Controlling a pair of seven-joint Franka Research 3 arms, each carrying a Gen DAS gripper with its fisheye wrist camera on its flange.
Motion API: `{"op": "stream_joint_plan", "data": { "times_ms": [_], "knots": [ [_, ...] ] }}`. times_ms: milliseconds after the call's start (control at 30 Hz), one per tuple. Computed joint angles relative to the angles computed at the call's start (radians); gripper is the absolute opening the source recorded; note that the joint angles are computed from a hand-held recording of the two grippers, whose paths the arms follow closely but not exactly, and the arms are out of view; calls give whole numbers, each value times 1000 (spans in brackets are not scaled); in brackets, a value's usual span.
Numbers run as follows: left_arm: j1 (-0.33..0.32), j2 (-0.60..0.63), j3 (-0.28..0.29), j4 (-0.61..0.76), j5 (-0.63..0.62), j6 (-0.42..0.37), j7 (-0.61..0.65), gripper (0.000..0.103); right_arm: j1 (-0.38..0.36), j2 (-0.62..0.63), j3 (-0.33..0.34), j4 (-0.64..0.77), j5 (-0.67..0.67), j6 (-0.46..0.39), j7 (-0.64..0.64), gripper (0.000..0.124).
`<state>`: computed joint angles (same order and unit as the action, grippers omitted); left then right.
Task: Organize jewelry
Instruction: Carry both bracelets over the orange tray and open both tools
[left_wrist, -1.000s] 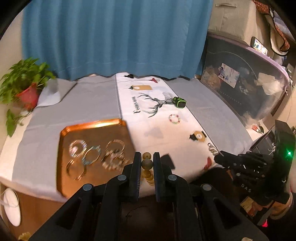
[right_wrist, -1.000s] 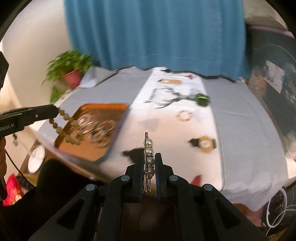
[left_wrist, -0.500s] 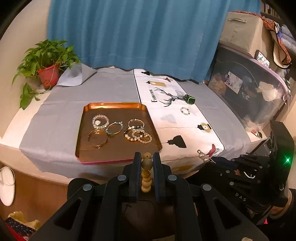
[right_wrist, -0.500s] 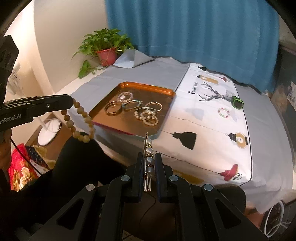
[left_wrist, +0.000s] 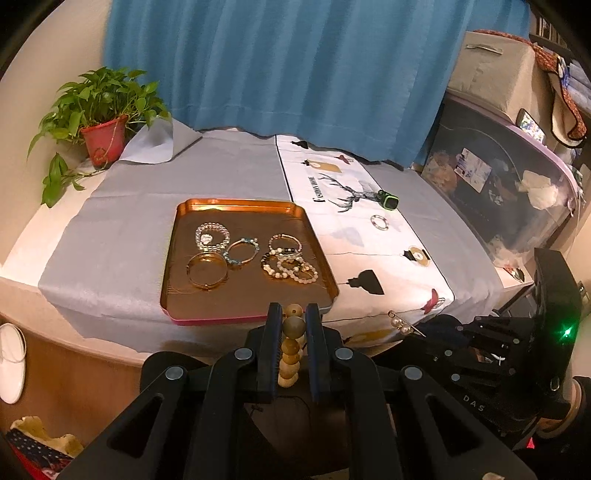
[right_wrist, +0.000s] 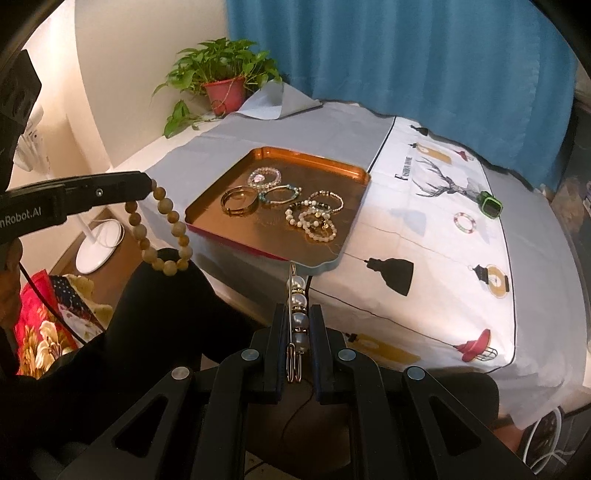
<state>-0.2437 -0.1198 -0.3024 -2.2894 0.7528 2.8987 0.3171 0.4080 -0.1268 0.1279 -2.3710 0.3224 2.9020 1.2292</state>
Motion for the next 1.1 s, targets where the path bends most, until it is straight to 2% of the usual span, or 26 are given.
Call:
{"op": "stream_joint_plan", "data": {
  "times_ms": [267, 467, 600, 700, 800, 833, 867, 900, 933, 967, 1000, 1100],
  "knots": [
    [10, 93, 41, 72, -34, 12, 60, 10, -8, 129, 0, 128, -18, -9, 14, 12],
    [4, 232, 86, 217, -86, -16, 179, 10, -21, 312, 6, 340, 20, -37, -24, 12],
    [-5, 358, 124, 354, -114, -42, 264, 10, -27, 472, 6, 541, 8, -83, -29, 12],
    [-2, 482, 144, 494, -166, -79, 347, 10, -26, 595, 4, 700, -11, -113, -34, 12],
    [-12, 607, 163, 655, -221, -172, 424, 11, -38, 731, 15, 889, -19, -191, -60, 12],
    [-20, 650, 171, 718, -237, -226, 443, 13, -31, 771, 5, 948, -31, -226, -54, 14],
    [-18, 678, 166, 762, -266, -270, 467, 18, -24, 824, -6, 1028, -47, -281, -41, 15],
    [-19, 695, 164, 794, -291, -311, 484, 43, -12, 863, -24, 1096, -70, -345, -21, 24],
    [-26, 711, 167, 828, -308, -360, 491, 74, -4, 891, -39, 1146, -90, -399, -3, 44],
    [-54, 717, 195, 853, -293, -412, 458, 86, -6, 900, -42, 1166, -94, -426, 9, 53],
    [-80, 707, 223, 846, -260, -420, 410, 93, -18, 890, -34, 1151, -81, -420, 10, 64],
    [-131, 642, 269, 760, -201, -398, 320, 93, -45, 807, -21, 1027, -48, -360, 0, 69]
  ]
}}
